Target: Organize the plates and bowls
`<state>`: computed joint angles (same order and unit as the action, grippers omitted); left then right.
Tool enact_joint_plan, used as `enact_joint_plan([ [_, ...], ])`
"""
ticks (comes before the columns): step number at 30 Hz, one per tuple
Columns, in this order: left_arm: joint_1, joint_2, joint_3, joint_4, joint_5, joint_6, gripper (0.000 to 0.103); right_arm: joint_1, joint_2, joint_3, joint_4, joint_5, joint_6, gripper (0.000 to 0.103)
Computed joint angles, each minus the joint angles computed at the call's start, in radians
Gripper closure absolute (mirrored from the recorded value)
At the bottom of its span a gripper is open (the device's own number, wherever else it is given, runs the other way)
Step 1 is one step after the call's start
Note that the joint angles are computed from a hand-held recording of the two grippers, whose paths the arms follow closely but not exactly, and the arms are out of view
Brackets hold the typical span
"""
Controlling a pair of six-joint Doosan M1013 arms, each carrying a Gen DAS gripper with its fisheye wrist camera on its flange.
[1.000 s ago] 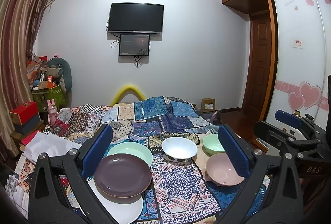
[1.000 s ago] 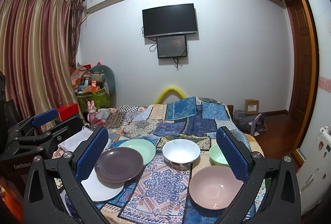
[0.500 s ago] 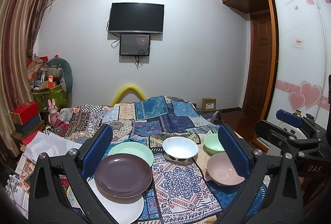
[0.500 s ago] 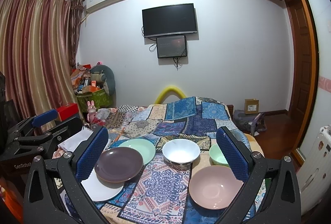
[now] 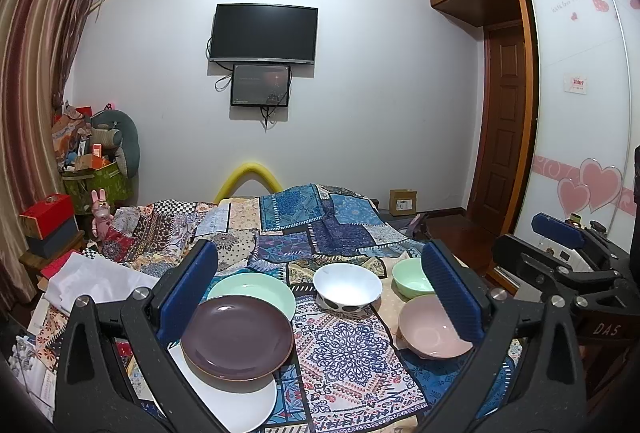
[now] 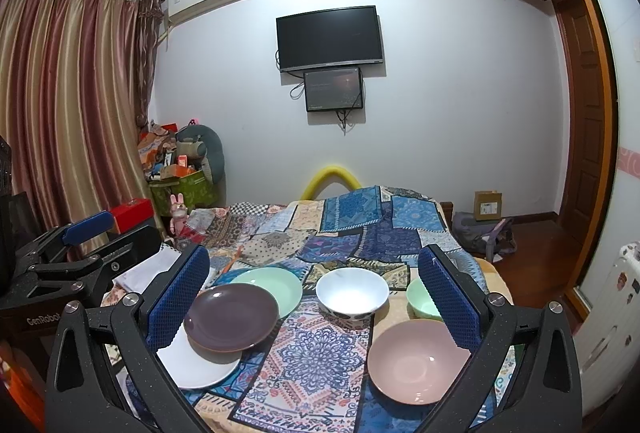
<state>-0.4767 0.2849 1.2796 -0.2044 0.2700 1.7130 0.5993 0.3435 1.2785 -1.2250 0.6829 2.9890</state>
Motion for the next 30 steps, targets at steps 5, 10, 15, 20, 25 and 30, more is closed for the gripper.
enact_joint_plan([
  [5, 0.004, 0.004, -0.003, -0.009, 0.004, 0.004, 0.000, -0.001, 0.006, -0.006, 0.014, 0.000, -0.013, 0.000],
  [10, 0.018, 0.016, -0.014, -0.076, 0.035, 0.060, 0.000, -0.010, 0.022, -0.025, 0.083, -0.015, -0.065, 0.000],
  [15, 0.046, 0.039, -0.039, -0.148, 0.096, 0.107, 0.000, -0.023, 0.047, -0.049, 0.179, -0.037, -0.141, 0.000],
  [20, 0.065, 0.064, -0.062, -0.045, 0.130, 0.005, 0.000, -0.036, 0.077, -0.076, 0.285, -0.043, -0.229, 0.001],
  [25, 0.085, 0.103, -0.103, 0.036, 0.202, -0.071, 0.007, -0.049, 0.108, -0.110, 0.414, -0.035, -0.346, 0.010],
  [30, 0.115, 0.159, -0.170, 0.067, 0.319, -0.089, 0.023, -0.068, 0.146, -0.153, 0.566, -0.015, -0.471, 0.019],
])
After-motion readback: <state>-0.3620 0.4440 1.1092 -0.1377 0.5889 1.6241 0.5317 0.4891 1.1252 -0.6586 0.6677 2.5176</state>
